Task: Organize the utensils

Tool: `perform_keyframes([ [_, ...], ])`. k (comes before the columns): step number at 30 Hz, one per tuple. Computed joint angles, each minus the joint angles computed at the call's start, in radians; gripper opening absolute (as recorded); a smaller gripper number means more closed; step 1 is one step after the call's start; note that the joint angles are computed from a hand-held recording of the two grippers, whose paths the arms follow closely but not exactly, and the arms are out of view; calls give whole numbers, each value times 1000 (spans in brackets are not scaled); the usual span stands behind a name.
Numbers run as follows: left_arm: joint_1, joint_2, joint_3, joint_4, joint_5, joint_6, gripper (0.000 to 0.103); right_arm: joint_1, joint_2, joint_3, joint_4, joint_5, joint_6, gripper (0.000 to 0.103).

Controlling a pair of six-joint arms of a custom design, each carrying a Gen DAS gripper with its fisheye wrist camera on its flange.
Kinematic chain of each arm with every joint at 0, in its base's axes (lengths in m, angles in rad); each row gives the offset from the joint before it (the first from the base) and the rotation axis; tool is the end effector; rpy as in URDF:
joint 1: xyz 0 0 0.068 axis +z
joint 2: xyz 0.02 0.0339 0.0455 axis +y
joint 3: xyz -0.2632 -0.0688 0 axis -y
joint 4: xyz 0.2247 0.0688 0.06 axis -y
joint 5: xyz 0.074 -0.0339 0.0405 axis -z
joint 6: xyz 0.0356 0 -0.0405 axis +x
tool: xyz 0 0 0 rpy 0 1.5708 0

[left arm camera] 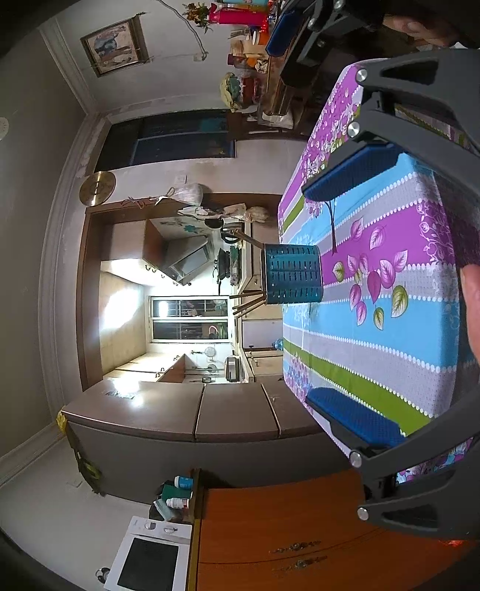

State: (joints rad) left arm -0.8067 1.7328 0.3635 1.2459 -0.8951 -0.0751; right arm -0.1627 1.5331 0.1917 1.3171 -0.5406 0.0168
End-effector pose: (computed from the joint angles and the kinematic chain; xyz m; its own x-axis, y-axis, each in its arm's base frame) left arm 0.2012 -0.1698 0.1533 -0.0786 0.0142 -0.9968 -0.0903 0.9957 0.0213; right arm 0.2241 -0.0182 0.1688 -0.0302 0.0195 -0.9994 -0.3684 0.9292 0.0293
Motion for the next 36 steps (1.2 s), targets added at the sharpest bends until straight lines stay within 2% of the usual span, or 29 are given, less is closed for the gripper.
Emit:
perform_keyframes([
  [8, -10, 5, 0, 7, -6, 8, 98, -1, 1, 9, 0, 10, 3, 98],
  [17, -55, 24, -35, 101, -56, 54, 98, 2, 16, -2, 30, 21, 0, 98],
  [36, -80, 28, -51, 138, -82, 80, 98, -13, 48, -16, 80, 7, 2, 98],
])
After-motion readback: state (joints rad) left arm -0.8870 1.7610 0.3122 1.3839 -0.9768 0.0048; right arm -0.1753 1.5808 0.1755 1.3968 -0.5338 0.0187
